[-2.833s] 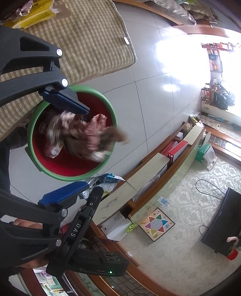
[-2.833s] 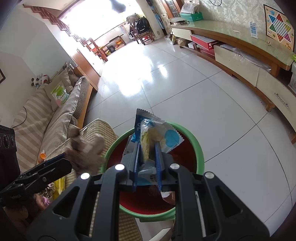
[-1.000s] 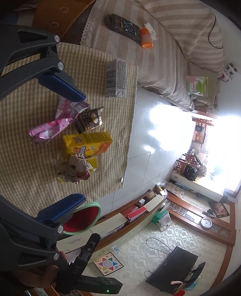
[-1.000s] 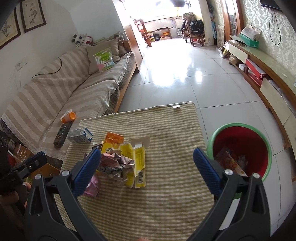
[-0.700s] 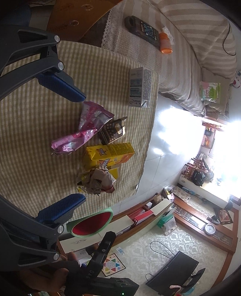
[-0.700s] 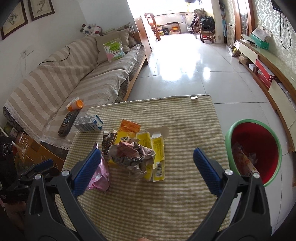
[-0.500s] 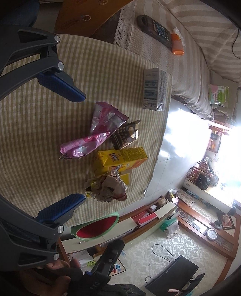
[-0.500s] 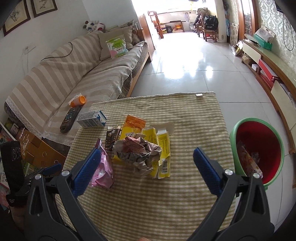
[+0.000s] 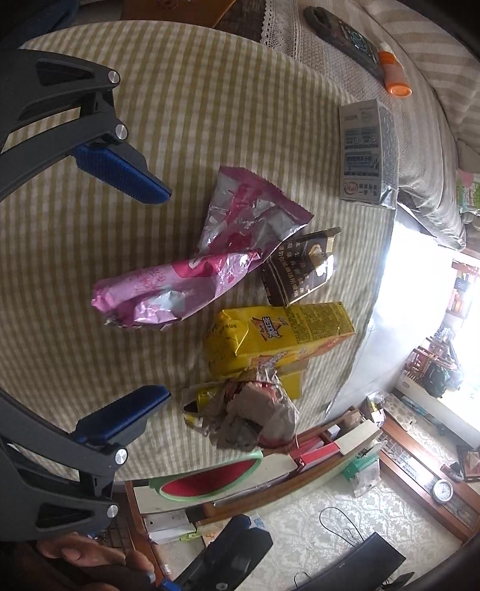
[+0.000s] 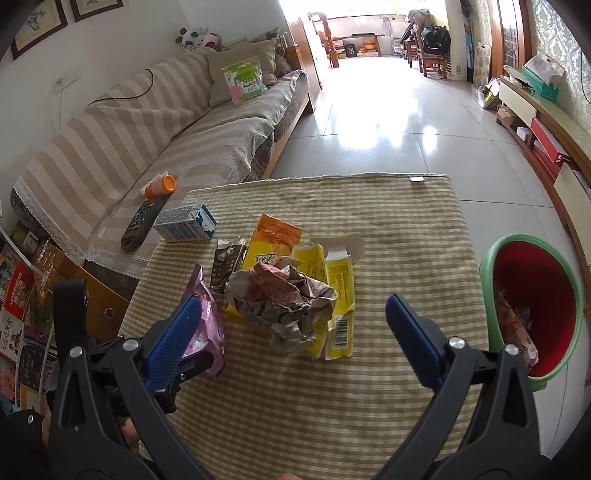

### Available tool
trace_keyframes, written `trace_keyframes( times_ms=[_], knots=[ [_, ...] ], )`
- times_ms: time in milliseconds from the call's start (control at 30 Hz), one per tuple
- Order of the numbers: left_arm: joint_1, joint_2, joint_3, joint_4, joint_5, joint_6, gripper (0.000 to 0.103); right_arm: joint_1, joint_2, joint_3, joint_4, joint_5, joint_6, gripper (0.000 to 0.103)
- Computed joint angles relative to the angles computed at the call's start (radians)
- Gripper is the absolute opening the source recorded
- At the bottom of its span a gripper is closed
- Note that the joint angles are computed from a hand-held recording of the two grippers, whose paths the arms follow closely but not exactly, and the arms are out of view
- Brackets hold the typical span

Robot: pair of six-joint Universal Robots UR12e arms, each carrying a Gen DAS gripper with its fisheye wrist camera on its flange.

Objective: Collect trash
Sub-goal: 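Grasp the pink snack bag with the left tool while the right tool grasps the crumpled foil wad, then carry the foil wad with the right tool while the left tool carries the pink bag over the bucket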

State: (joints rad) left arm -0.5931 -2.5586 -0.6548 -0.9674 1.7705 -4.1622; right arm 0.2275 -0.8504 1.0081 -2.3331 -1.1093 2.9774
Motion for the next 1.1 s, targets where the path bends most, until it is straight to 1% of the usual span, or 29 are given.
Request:
trace_keyframes(
  times_ms=[100, 200, 267, 300, 367, 400, 433, 467, 500, 533, 600, 633, 667, 700, 767, 800, 833, 867, 933, 1100],
  knots=[
    [0.002, -0.016, 0.028, -0.033, 0.007, 0.002, 0.092, 0.004, 0.017, -0.024, 0.026, 0.006, -0.018, 0.098],
    [0.002, -0.025, 0.041, -0.056, 0.012, 0.008, 0.085, 0.008, 0.036, -0.050, 0.057, 0.017, -0.034, 0.098],
    [0.003, -0.026, 0.038, -0.064, 0.008, 0.005, 0.078, 0.012, 0.047, -0.064, 0.076, 0.020, -0.048, 0.098],
    [0.005, -0.026, 0.039, -0.069, 0.005, 0.004, 0.076, 0.015, 0.053, -0.071, 0.086, 0.021, -0.056, 0.098],
    [0.007, -0.023, 0.028, -0.064, -0.004, -0.001, 0.070, 0.021, 0.064, -0.088, 0.110, 0.020, -0.078, 0.098],
    [0.008, -0.022, 0.024, -0.064, -0.006, -0.003, 0.068, 0.025, 0.070, -0.096, 0.119, 0.016, -0.087, 0.098],
    [0.009, -0.019, 0.015, -0.058, -0.008, -0.003, 0.060, 0.030, 0.075, -0.103, 0.126, 0.009, -0.097, 0.098],
    [0.009, -0.020, 0.014, -0.056, -0.008, -0.002, 0.054, 0.034, 0.080, -0.110, 0.133, 0.001, -0.108, 0.098],
    [0.009, -0.018, 0.010, -0.055, -0.003, -0.001, 0.050, 0.036, 0.084, -0.115, 0.138, -0.004, -0.117, 0.098],
    [0.009, -0.017, 0.007, -0.055, 0.000, -0.002, 0.043, 0.039, 0.088, -0.119, 0.140, -0.008, -0.124, 0.098],
    [0.010, -0.009, -0.010, -0.041, 0.000, -0.008, 0.038, 0.043, 0.090, -0.118, 0.138, -0.017, -0.134, 0.098],
    [0.011, -0.006, -0.017, -0.034, -0.002, -0.010, 0.033, 0.046, 0.094, -0.123, 0.146, -0.023, -0.141, 0.098],
    [0.011, -0.003, -0.023, -0.026, -0.003, -0.012, 0.032, 0.046, 0.095, -0.123, 0.149, -0.025, -0.143, 0.097],
    [0.012, 0.001, -0.032, -0.015, -0.004, -0.014, 0.032, 0.047, 0.099, -0.129, 0.155, -0.027, -0.141, 0.094],
    [0.011, 0.008, -0.045, 0.006, 0.001, -0.020, 0.031, 0.048, 0.101, -0.130, 0.159, -0.041, -0.140, 0.081],
    [0.011, 0.009, -0.047, 0.009, 0.006, -0.020, 0.030, 0.048, 0.104, -0.135, 0.171, -0.039, -0.141, 0.066],
    [0.012, 0.016, -0.059, 0.017, 0.007, -0.018, 0.029, 0.046, 0.106, -0.140, 0.186, -0.036, -0.138, 0.057],
    [0.012, 0.020, -0.064, 0.022, 0.007, -0.018, 0.026, 0.046, 0.108, -0.143, 0.189, -0.042, -0.133, 0.054],
    [0.011, 0.021, -0.064, 0.024, 0.009, -0.020, 0.024, 0.043, 0.107, -0.141, 0.188, -0.039, -0.124, 0.048],
    [0.007, 0.037, -0.084, 0.054, 0.030, -0.014, 0.020, 0.034, 0.089, -0.120, 0.158, -0.017, -0.108, 0.044]
  ],
)
